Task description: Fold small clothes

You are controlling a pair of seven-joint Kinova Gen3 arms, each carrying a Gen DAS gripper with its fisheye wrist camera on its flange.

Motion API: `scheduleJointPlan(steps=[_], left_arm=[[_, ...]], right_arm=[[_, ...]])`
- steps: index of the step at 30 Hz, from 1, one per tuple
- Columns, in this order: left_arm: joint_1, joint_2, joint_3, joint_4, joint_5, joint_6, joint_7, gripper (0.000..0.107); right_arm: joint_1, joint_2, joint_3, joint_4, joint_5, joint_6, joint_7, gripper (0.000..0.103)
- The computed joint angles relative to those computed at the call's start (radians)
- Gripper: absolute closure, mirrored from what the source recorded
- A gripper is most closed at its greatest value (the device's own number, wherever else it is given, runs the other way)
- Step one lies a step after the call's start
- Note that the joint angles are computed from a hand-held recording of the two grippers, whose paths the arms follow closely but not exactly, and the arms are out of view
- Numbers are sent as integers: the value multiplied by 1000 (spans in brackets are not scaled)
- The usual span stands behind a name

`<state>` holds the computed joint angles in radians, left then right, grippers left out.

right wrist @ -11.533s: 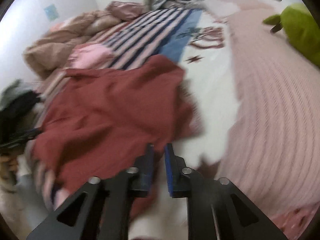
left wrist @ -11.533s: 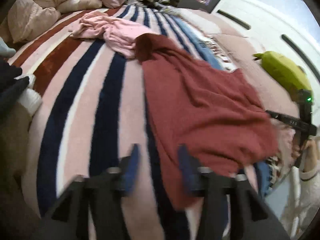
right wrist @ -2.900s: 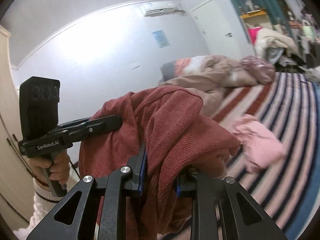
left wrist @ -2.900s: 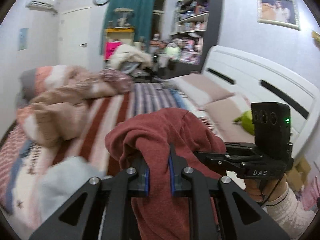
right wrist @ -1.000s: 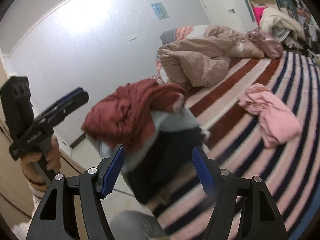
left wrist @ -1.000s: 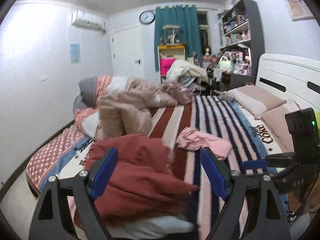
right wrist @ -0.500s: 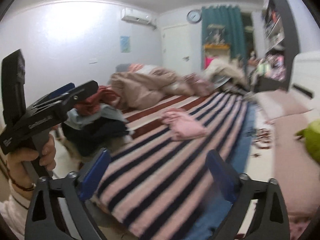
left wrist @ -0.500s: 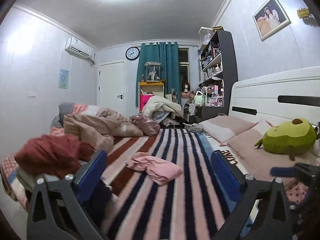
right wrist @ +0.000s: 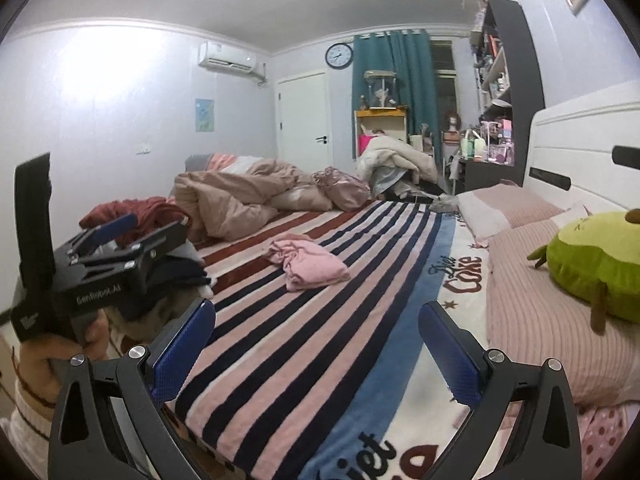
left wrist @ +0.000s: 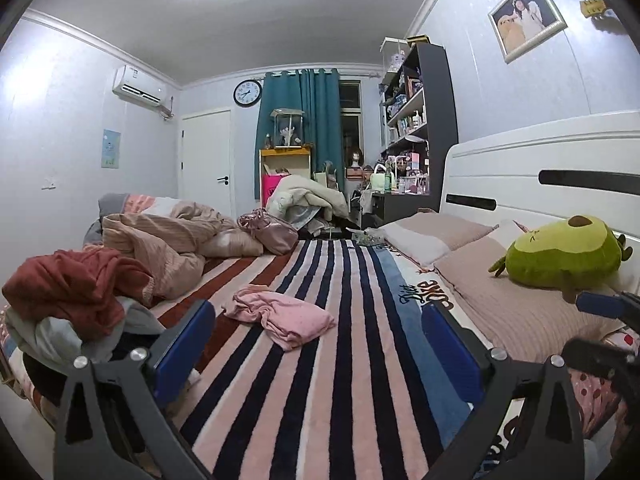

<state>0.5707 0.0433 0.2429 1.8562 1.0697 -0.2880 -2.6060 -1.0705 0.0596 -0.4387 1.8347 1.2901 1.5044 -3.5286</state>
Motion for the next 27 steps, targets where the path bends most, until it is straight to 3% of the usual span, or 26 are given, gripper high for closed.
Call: scheduleJointPlan(steps=[8,27], left_arm=[[3,7,-7,-7,66,6,-64,6],[6,14,-1,4,91,-24,-85,6]], right_arm=[[1,-8,-3,12,3,5,-22,1],[-9,15,11,-11,9,7,-15,1]])
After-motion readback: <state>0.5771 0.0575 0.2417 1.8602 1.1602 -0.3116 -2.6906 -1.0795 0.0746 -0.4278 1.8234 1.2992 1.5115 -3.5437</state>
